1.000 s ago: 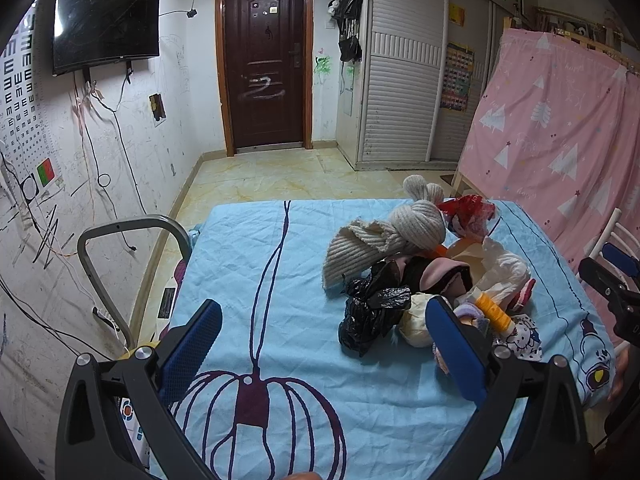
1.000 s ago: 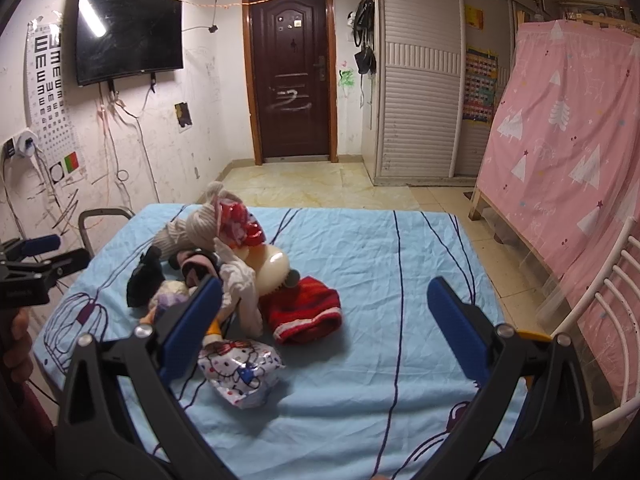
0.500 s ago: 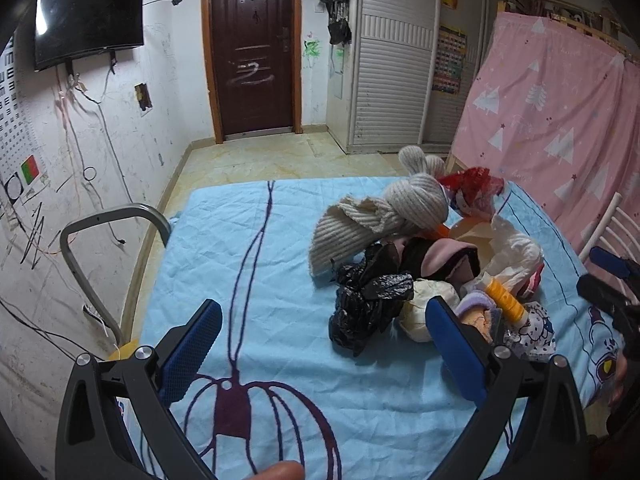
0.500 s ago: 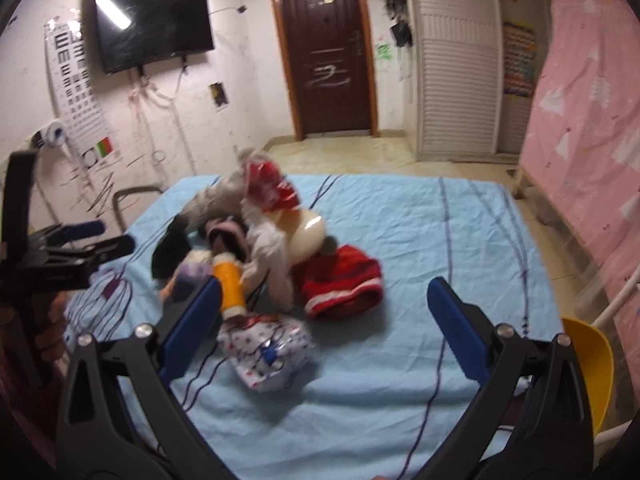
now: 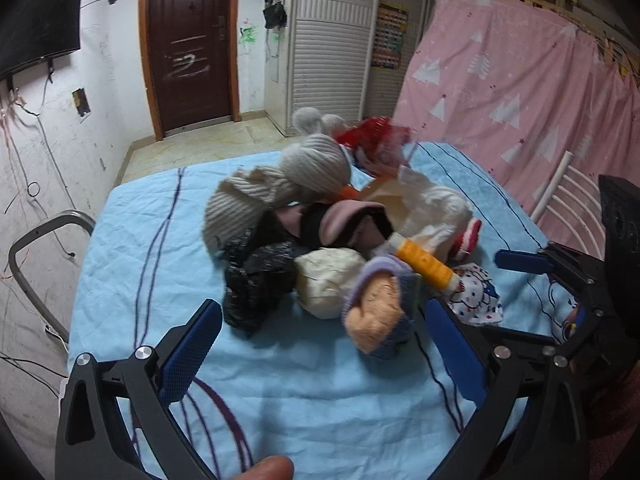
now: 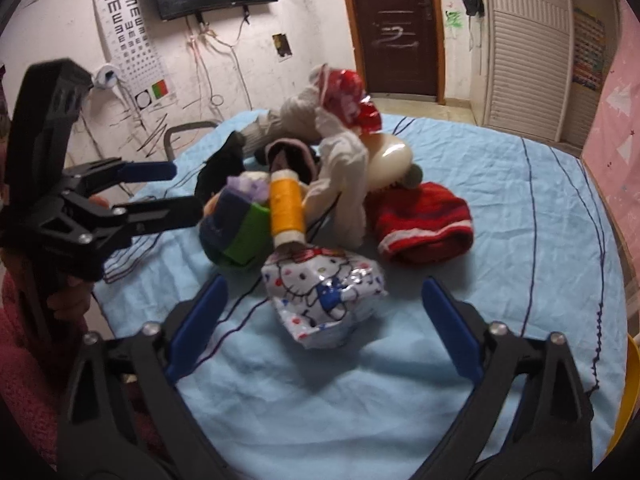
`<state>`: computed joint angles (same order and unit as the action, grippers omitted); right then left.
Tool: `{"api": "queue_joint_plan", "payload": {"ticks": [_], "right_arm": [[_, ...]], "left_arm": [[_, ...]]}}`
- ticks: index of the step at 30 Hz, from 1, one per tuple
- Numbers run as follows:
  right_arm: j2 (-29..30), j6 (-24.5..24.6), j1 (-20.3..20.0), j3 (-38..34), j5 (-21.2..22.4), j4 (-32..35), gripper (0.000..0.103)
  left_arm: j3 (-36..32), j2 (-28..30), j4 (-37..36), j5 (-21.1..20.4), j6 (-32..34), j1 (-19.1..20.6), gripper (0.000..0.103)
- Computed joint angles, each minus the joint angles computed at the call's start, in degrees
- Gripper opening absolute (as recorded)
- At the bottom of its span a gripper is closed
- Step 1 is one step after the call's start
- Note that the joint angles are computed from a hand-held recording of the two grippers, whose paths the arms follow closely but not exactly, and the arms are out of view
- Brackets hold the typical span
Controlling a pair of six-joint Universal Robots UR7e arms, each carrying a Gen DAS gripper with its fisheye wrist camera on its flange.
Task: Collect trash
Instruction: 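Grasp the Hello Kitty snack bag with the right gripper while the left grasps a small plush doll, then carry both items to the yellow bin and open both grippers over it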
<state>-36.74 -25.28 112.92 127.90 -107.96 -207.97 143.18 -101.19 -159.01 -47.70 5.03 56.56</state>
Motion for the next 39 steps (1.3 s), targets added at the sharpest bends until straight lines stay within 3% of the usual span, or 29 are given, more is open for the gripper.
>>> {"api": "queue_joint_plan", "payload": {"ticks": [4,8,12,16,19,22,25,33,39], "right_arm": [[0.4,-0.6,-0.1,-1.1,-1.0,2.6,0.059],[0.8,-2.3,-0.8,-0.6,-1.3,1.2,0.045],[-1.5,-2.8,-2.2,2.2,0.4,-1.7,0.044],[-4.2,-2.6,-4.3,5.3,2.7,-4.2,0.044],[-5.5,-2.1,-6.0,7.0,3.2,-6.8,0.044],[-6.1,-1.8,-7.6,8.4,4.2,-9.9,0.044],[-7.3,-1.9,-8.5,9.6,4.6,-12.1,0.044],[-12.6,-3.9,-12.1,14.2,3.1,-20.1,0.044],[-16.3,-5.0,-16.6,17.7,1.1,-27.3,0.044]], "left_arm": [[-0.9,2.7,0.9,-1.4,-0.9,0.4,0.084],[-1.3,5.2,1.7,-1.8,-1.4,-0.4,0.071],[-0.7,7.6,0.2,0.7,-2.2,-1.9,0.06],[-0.7,8.7,1.2,3.9,-5.5,-3.6,0.025],[-0.7,9.0,2.3,5.2,-6.8,-4.0,0.023],[0.0,8.4,3.4,7.2,-8.1,-5.3,0.012],[0.8,6.5,5.3,8.4,-9.5,-6.9,0.011],[2.1,1.4,10.9,12.7,-14.1,-16.0,0.011],[0.0,7.8,6.7,9.9,-11.3,-21.1,0.011]]}}
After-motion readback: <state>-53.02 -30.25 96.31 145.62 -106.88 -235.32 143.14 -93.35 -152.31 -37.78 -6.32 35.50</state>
